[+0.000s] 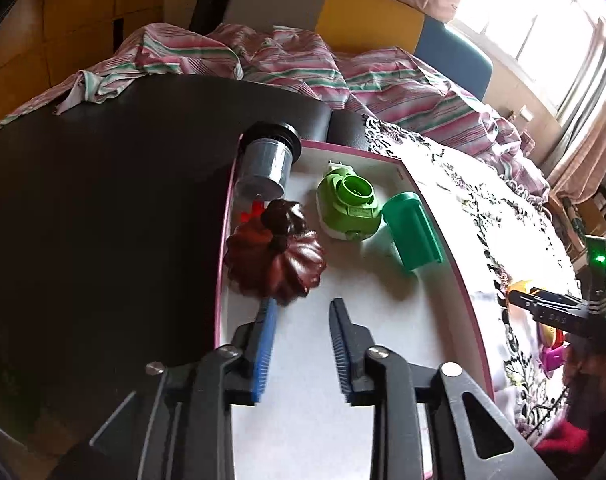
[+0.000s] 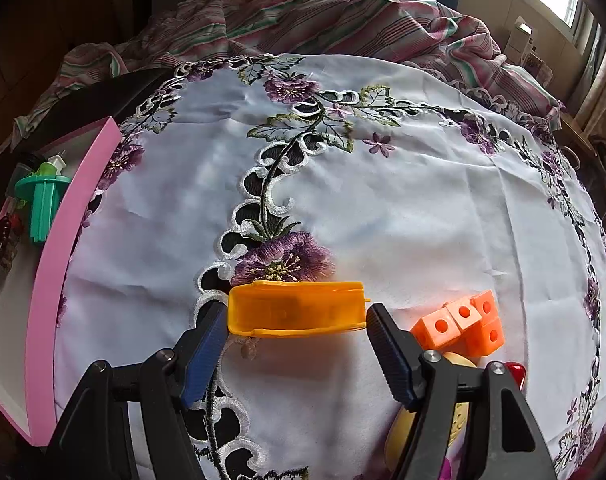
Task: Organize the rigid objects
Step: 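Lower the brown mold into the tray and open the left tool, then carry the orange scoop into the tray and open the right tool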
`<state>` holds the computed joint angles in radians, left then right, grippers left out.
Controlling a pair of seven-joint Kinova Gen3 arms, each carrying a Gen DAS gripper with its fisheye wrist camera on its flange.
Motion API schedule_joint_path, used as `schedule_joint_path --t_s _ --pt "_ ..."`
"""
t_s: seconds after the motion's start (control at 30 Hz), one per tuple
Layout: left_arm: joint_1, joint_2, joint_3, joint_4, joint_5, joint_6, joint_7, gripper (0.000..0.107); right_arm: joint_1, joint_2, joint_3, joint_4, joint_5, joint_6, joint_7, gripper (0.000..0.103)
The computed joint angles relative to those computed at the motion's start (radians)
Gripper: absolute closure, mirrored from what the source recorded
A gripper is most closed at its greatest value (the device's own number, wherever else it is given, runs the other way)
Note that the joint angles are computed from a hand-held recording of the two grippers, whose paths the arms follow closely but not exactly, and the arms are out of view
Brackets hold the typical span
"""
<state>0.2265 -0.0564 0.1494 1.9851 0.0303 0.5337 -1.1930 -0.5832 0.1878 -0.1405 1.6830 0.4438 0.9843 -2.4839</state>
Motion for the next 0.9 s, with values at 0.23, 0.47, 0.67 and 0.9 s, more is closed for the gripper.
schedule_joint_path --t_s 0.23,0.47,0.67,0.9 --pt "-0.006 -0.083 0.058 0.036 -0.134 0.043 0.173 0.068 -0.005 0.007 0.000 -0.003 0.001 0.004 0.002 0.032" --pt "-0.016 -0.116 0.110 0.044 -0.229 0.088 0.269 0.068 -0.002 0.004 0.001 0.001 -0.005 -0.001 0.001 0.032" --pt "-0.007 -0.122 0.116 0.039 -0.250 0.109 0.295 0.068 0.005 0.000 0.001 0.007 -0.017 -0.015 0.000 0.032" --pt "0.006 -0.106 0.135 0.024 -0.292 0.154 0.348 0.068 0.003 0.004 0.001 0.006 -0.011 -0.014 -0.004 0.032"
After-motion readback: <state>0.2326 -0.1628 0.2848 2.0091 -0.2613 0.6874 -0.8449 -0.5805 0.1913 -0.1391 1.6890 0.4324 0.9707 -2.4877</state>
